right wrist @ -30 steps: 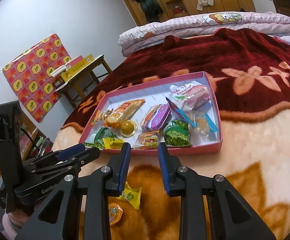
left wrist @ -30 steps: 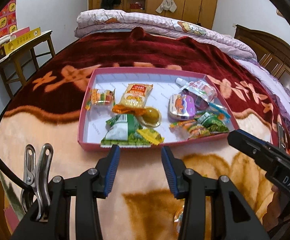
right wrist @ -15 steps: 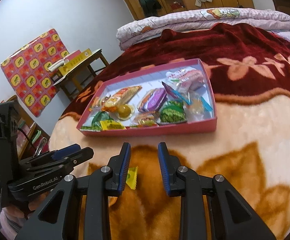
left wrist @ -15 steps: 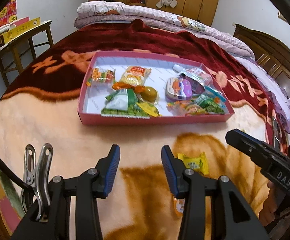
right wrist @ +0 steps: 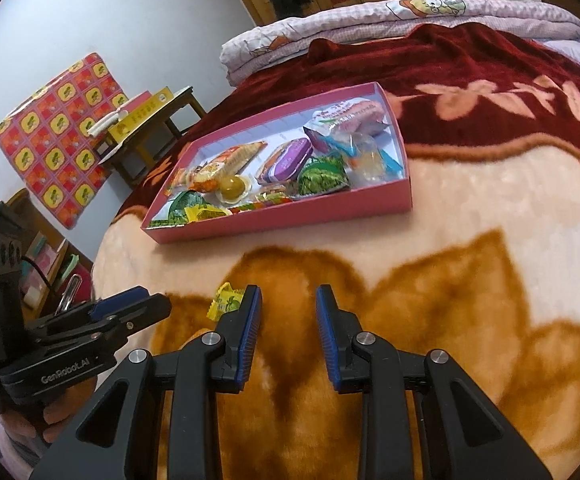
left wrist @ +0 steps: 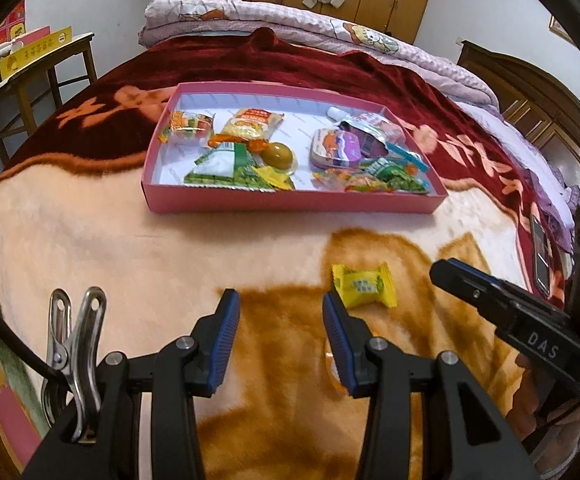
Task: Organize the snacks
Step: 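Move both grippers back to the orange jelly cup and yellow candy, then grasp the orange jelly cup with the left gripper while the right gripper grasps the yellow candy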
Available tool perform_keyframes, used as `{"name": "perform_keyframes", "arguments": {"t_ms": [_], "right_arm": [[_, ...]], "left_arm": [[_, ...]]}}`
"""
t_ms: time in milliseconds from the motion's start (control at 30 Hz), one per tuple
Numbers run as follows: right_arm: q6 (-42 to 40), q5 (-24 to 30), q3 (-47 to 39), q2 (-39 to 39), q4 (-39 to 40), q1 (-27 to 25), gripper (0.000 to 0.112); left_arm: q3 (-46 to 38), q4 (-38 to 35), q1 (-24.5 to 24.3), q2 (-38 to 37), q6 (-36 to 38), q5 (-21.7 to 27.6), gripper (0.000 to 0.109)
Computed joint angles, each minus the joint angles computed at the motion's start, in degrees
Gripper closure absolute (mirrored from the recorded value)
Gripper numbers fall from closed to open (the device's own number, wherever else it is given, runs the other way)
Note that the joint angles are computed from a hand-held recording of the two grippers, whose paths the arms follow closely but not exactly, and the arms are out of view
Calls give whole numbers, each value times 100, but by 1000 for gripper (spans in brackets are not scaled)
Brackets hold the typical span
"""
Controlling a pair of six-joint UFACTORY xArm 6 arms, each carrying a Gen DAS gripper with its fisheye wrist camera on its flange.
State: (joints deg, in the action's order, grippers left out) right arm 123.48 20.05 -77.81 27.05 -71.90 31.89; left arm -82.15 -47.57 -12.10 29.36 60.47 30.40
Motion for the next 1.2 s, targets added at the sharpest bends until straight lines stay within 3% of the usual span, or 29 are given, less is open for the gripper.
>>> {"name": "perform_keyframes", "arguments": {"t_ms": [600,800,967,1100,1200], "right_arm": [[183,142,197,-209,-76,91,83],[163,117,207,-205,-49,82,83],[137,98,206,-185,-14,79,83],[122,90,181,-155,-3,78,83],[68,52,118,-79,48,69,83]], "left_arm": [[654,17,-155,-365,447,154,64],[756,19,-256,-361,529,-68,64],[927,-47,-410,-373,719,-525,64],[976,-377,-442,-397,1112,-672,80],[950,-632,-422,-396,1318,-697,84]]}}
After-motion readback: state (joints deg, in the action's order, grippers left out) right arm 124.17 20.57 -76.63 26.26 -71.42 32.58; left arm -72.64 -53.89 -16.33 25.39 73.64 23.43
